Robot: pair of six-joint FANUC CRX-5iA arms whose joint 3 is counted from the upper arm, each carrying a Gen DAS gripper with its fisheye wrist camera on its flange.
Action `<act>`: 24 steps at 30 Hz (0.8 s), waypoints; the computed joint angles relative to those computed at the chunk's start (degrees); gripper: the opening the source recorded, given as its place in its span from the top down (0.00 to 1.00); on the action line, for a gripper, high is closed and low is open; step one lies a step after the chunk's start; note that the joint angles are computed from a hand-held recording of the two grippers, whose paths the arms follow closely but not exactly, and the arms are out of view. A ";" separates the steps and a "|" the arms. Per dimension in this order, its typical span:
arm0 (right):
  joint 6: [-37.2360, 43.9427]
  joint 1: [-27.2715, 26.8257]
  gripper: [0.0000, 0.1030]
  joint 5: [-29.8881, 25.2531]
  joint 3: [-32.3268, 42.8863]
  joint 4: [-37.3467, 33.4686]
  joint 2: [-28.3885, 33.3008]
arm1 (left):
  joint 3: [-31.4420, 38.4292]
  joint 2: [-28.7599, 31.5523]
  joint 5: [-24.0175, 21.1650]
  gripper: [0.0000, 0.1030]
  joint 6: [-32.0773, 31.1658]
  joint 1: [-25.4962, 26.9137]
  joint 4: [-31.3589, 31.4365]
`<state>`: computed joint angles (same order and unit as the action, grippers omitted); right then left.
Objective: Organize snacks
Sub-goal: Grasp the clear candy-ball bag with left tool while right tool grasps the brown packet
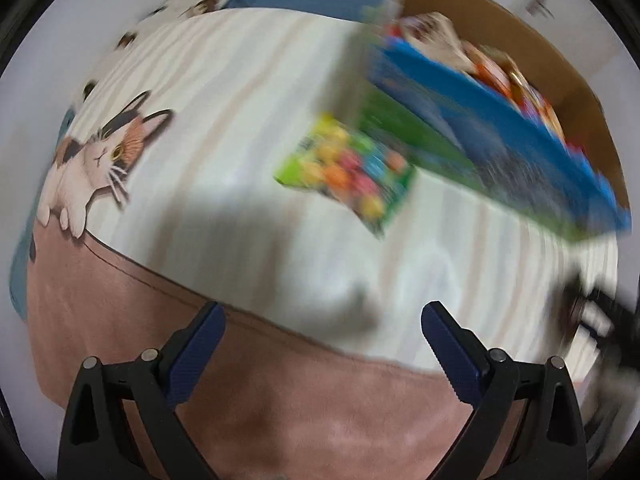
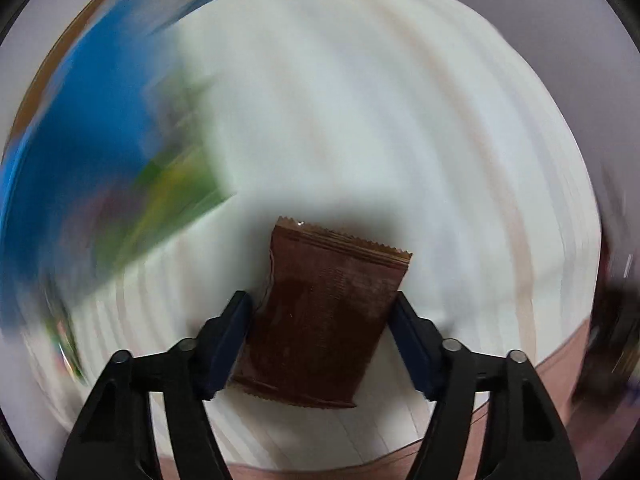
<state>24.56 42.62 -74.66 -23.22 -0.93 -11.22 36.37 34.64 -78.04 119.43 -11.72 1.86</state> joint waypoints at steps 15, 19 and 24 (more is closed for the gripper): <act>1.97 8.79 0.32 -1.33 6.58 -0.41 5.82 | 21.86 15.90 -10.05 0.01 3.88 0.32 -5.00; 0.68 9.96 0.32 -1.22 6.17 -1.02 4.86 | 10.03 8.06 -7.28 0.01 4.97 2.43 -6.02; -0.35 9.00 0.31 0.19 4.02 -3.09 2.29 | 0.35 1.17 -0.45 0.01 8.72 4.94 -2.26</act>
